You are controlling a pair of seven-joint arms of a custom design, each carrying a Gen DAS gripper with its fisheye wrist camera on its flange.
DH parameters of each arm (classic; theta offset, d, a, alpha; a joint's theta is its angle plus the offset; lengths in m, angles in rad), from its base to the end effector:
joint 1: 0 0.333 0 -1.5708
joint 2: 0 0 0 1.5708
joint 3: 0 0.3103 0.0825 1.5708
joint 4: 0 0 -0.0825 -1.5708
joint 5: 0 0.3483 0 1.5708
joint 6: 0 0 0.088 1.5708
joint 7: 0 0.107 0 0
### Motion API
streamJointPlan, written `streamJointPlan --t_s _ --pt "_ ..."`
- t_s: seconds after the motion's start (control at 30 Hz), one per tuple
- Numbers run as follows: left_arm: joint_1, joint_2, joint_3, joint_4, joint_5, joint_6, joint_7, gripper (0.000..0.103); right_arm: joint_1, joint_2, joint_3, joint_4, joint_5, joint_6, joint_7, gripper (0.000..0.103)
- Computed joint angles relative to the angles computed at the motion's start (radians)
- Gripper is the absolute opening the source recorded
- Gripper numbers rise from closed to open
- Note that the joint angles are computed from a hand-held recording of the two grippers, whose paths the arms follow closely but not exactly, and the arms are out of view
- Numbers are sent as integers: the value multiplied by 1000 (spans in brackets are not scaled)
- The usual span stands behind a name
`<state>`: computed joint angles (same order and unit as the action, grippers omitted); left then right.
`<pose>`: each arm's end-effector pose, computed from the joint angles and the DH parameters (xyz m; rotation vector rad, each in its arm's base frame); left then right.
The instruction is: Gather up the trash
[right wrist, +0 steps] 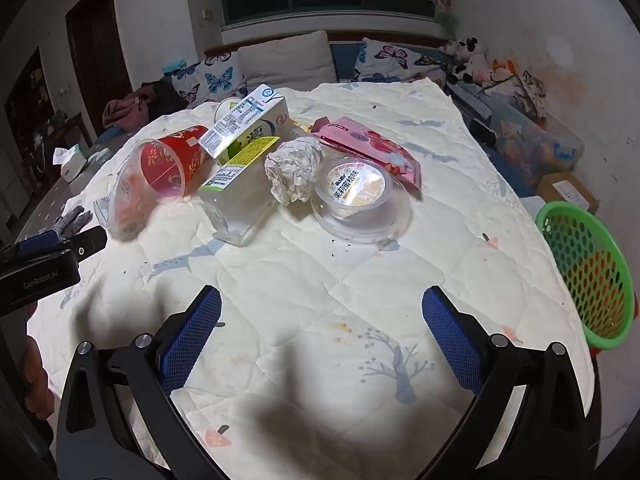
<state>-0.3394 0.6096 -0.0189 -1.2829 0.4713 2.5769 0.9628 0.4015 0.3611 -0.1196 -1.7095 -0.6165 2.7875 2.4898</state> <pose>0.6890 -0.2619 0.4794 -1.7207 1.8169 -0.6973 0.6275 0.2204 0.4698 -1.6391 1.8281 -0.7307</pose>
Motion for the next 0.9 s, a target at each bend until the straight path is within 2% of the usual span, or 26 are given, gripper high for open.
streamJointPlan --t_s 0.1,0.23,0.27,0.3,0.4,0.43,0.63,0.9 --pt "2 2 -1 2 -5 2 -1 97 5 -4 -10 -10 -18 21 20 99" --pt "18 14 -10 24 -29 -5 27 97 1 -2 -2 -3 -7 5 7 99" --pt "3 17 15 27 -54 -1 42 97 2 -3 -4 -3 -11 4 8 99" --pt "5 -4 4 -5 -13 9 11 97 4 -10 -3 -4 -11 0 8 99" --pt "22 0 -14 3 -37 0 39 97 3 -14 -5 -8 -19 3 19 99" --pt "7 5 -6 6 -28 -4 22 97 -2 -15 -1 -10 -13 4 15 99" --pt "17 8 -20 4 -52 -4 36 97 1 -3 -2 0 -16 -2 12 99" --pt "3 -3 2 -9 -32 16 13 97 6 -9 -11 -2 -40 0 34 99"
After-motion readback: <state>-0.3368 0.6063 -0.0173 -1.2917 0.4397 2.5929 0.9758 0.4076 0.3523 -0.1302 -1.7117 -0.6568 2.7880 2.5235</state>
